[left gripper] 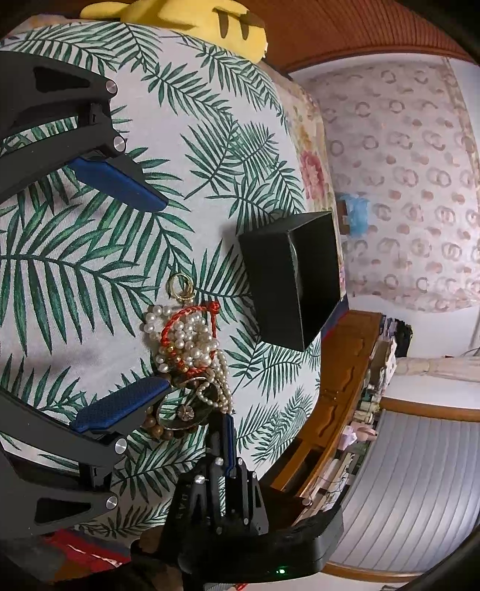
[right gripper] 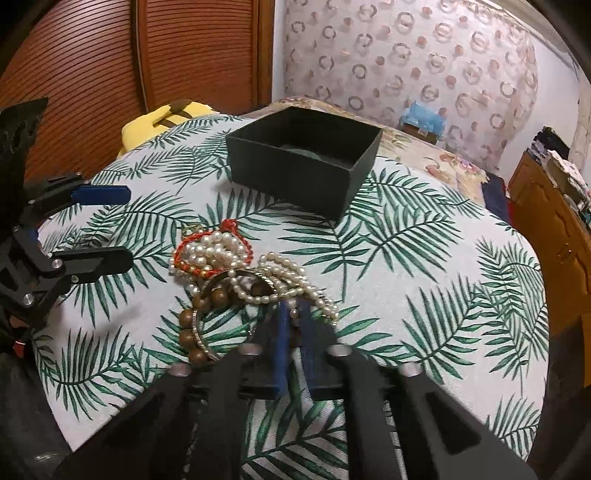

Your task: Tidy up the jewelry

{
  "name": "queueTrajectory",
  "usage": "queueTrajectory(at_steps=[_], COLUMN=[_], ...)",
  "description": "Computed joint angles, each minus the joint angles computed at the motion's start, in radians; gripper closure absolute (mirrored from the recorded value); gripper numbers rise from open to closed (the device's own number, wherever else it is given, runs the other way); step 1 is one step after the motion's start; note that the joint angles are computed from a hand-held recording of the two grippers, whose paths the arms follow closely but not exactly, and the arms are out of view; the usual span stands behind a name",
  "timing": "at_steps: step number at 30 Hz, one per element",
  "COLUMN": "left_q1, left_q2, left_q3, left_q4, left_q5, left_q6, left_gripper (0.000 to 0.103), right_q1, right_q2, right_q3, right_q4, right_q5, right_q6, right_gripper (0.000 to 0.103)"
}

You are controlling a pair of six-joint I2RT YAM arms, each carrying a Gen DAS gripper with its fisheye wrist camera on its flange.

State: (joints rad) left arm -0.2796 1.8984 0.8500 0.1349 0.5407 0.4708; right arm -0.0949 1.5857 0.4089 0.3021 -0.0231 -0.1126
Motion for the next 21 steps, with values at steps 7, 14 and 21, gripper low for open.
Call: queueTrajectory(at_steps=[7, 14, 21], left_q1=[-0.001, 0.009, 0.019], left_q2=[0.016, 0.042, 0.070], left_q3=[0.009, 0.040, 0.078], left_q4=[0.002, -0.011, -0.058], left_q5=[-0.001, 0.010, 0.031], left_q6=[-0.006, -0.008, -0.003], left_gripper=[0.016, 0.016, 0.025], right_q1=[-0.044, -0.113, -0.189], right_q2=[-0.063, -0.230, -0.368], right_q3=[-0.025, -0.044, -0.048], right_q4=[0.014, -0.042, -0.110], right_q5=[-0.021, -0.019, -0.035], right_q6=[0.001, -0.011, -0.038], right_gripper=[0.098, 0.098, 0.098])
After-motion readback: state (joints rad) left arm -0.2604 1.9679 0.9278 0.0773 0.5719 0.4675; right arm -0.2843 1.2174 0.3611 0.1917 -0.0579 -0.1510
